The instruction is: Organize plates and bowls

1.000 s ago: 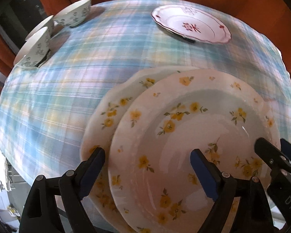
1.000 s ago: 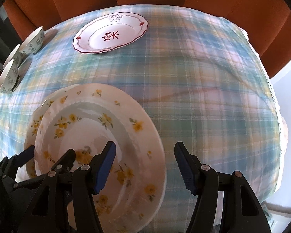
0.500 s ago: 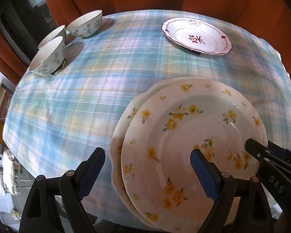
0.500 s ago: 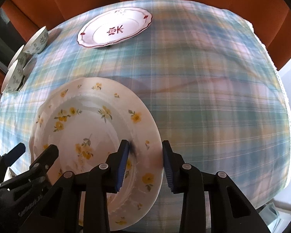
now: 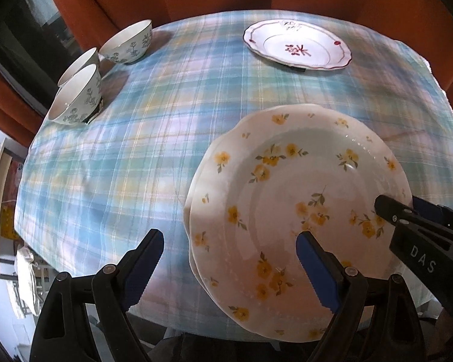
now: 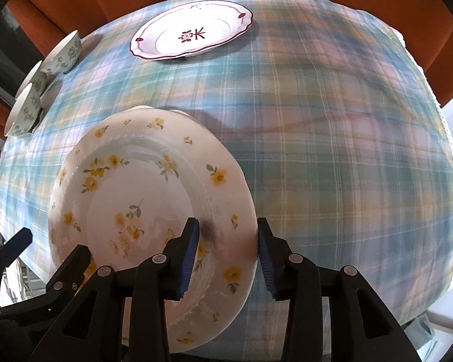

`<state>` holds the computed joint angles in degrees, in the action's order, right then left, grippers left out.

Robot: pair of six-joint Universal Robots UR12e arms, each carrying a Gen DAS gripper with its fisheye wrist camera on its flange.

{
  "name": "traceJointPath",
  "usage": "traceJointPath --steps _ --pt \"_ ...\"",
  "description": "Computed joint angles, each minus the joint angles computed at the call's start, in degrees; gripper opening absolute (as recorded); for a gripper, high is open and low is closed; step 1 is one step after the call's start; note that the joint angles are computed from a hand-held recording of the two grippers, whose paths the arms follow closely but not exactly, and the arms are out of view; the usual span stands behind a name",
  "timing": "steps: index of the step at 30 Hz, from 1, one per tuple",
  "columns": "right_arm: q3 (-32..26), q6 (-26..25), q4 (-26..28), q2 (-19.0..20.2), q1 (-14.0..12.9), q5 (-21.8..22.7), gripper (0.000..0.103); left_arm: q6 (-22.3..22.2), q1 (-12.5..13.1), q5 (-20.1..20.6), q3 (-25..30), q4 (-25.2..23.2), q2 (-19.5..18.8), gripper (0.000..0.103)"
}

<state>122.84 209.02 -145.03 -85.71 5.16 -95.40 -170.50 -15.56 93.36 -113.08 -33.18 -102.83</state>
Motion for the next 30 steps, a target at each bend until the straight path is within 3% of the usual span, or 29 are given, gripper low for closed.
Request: traceJointPath --steps 6,20,26,30 --pt "-0.2 4.4 -0.6 -0.8 1.1 -1.8 0.063 3.7 1.7 -4.3 0.8 0.6 -0.4 0.091" --pt "-6.5 17.2 4.3 0.9 6.8 -14.3 0.065 12.2 6.1 -15.8 5.2 -0.3 -1.9 0.091" --pt "-9.0 16.7 4.2 2.1 6.2 -16.5 0.065 11.8 5.7 -17.2 8.9 0.2 -4.3 0.091" --pt "-10.2 14.6 2.1 3.2 3.7 -13.7 0.065 9.1 4.7 -15.6 12.1 0.6 -6.7 0.091"
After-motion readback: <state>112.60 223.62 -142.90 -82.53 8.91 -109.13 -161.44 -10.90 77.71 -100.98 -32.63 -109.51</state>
